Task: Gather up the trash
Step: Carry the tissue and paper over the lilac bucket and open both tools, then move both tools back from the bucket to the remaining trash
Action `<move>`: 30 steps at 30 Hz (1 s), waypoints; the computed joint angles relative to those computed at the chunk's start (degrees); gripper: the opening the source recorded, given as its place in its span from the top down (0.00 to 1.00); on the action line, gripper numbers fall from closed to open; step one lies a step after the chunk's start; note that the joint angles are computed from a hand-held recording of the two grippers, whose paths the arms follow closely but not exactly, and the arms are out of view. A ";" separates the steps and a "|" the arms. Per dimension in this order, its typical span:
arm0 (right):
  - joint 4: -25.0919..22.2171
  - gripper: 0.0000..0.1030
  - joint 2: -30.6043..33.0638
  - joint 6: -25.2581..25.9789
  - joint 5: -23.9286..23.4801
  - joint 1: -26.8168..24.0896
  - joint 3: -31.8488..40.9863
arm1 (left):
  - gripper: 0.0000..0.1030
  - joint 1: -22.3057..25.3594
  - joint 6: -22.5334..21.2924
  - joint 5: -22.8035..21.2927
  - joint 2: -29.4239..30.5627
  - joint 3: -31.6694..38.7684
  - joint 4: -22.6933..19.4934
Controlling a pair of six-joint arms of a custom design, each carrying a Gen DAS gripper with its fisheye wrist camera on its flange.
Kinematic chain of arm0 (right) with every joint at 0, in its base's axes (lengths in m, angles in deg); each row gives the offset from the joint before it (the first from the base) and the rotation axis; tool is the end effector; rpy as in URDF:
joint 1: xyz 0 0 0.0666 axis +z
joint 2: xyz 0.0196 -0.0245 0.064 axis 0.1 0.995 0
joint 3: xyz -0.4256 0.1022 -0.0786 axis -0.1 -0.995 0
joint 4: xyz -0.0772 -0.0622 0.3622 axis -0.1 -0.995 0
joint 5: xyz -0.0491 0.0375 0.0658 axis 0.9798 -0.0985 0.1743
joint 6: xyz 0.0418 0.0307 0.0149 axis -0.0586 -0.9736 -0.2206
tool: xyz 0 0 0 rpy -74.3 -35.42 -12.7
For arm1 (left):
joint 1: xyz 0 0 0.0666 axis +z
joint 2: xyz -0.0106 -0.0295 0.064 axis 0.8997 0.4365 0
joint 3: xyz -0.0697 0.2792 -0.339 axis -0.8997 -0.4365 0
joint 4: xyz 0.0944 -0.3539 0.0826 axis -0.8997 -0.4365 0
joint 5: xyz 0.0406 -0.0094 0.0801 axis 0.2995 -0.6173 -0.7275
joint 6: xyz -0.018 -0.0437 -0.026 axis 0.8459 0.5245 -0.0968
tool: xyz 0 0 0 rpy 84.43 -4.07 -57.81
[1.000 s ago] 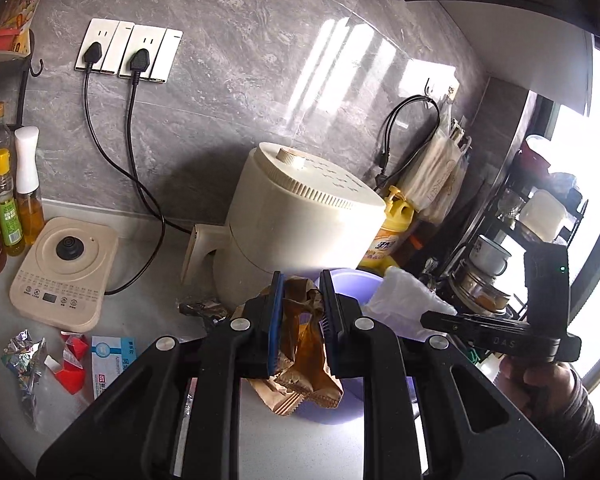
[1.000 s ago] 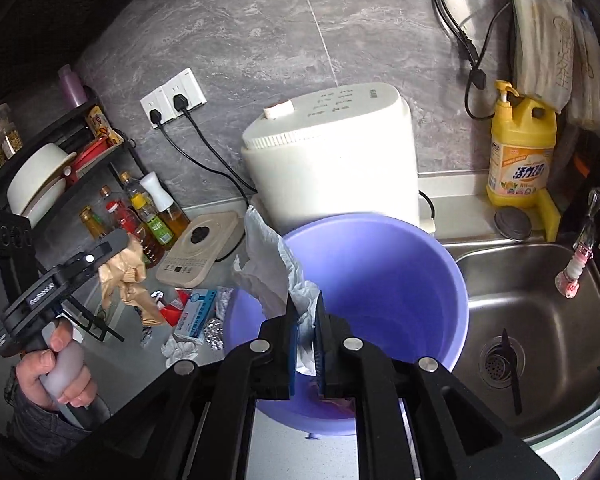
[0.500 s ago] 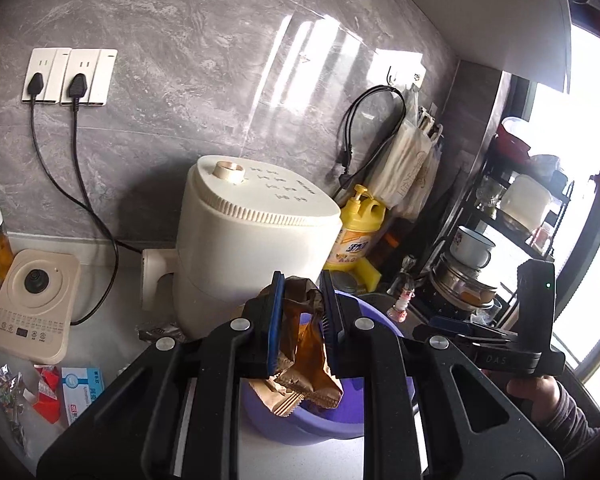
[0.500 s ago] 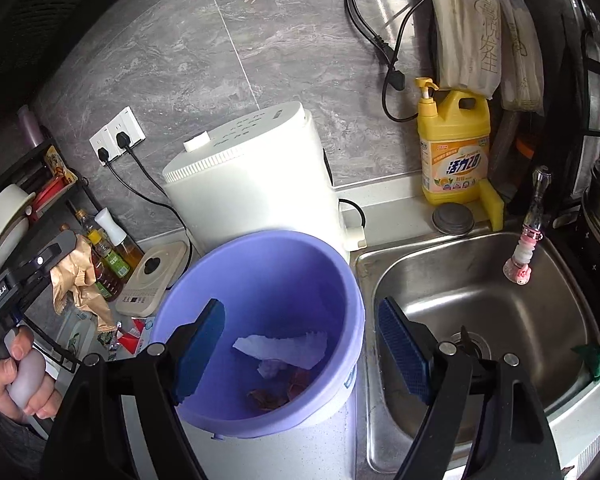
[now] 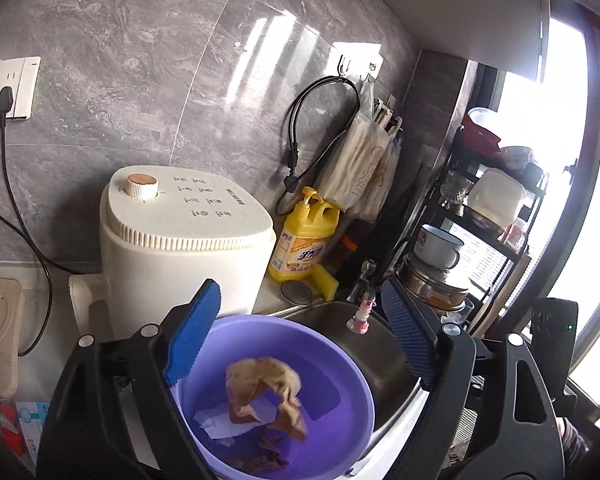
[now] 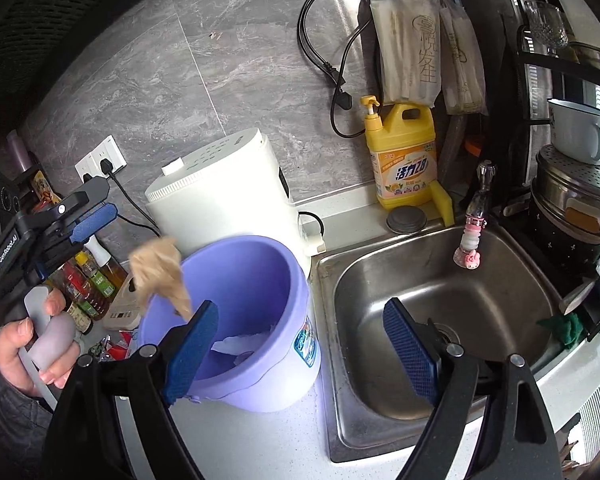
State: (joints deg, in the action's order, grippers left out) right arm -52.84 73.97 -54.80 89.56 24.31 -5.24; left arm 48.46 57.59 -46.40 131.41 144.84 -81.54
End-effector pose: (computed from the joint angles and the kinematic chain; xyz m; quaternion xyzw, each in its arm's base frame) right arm 0.2503 0.0755 0.6051 0.1288 0.8615 0.1057 0.4797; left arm 0.3583 -0.1223 0.6865 0.2275 0.7867 -0.3507 0.4543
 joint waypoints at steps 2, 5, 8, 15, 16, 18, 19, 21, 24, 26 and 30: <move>-0.28 0.18 -0.15 -0.50 0.72 0.73 0.01 | 0.11 0.73 -0.36 -1.38 -0.29 -0.35 -0.89; -0.33 0.15 0.06 -0.95 1.96 2.58 0.24 | 0.06 3.20 -0.17 -1.29 -1.14 -1.42 -1.64; 0.01 0.08 0.96 -1.17 3.83 5.48 0.97 | 0.06 6.06 -1.19 -1.23 -1.77 -2.00 -3.23; 0.47 0.07 4.97 -1.92 6.48 12.07 3.92 | 0.06 14.03 -5.56 0.24 -2.92 -2.57 -7.33; 0.78 0.07 5.49 -2.16 6.78 12.93 4.24 | 0.06 15.25 -6.72 0.41 -3.00 -2.36 -8.26; 1.12 0.07 6.78 -2.77 7.39 14.69 5.25 | 0.06 18.06 -9.36 0.81 -3.22 -1.65 -10.32; 1.18 0.07 7.54 -2.87 7.94 15.63 5.96 | 0.06 19.57 -10.33 1.33 -3.42 -1.50 -10.85; 2.29 0.07 9.00 -2.44 9.41 17.52 7.11 | 0.06 22.70 -12.42 2.60 -3.71 -1.27 -12.05; 3.38 0.07 11.68 -1.97 11.50 20.08 8.96 | 0.06 26.87 -14.85 3.99 -3.76 -1.12 -13.86; 3.55 0.07 13.52 -1.94 11.97 21.54 10.28 | 0.06 29.53 -16.11 4.87 -3.67 -0.98 -14.83; 4.43 0.07 16.72 -2.31 12.11 23.88 12.32 | 0.06 34.80 -19.50 6.44 -3.24 -0.16 -17.25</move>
State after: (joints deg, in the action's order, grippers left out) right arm -48.41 90.69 -57.11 101.67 48.18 7.08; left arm 83.26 38.09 -39.95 128.17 144.68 -98.79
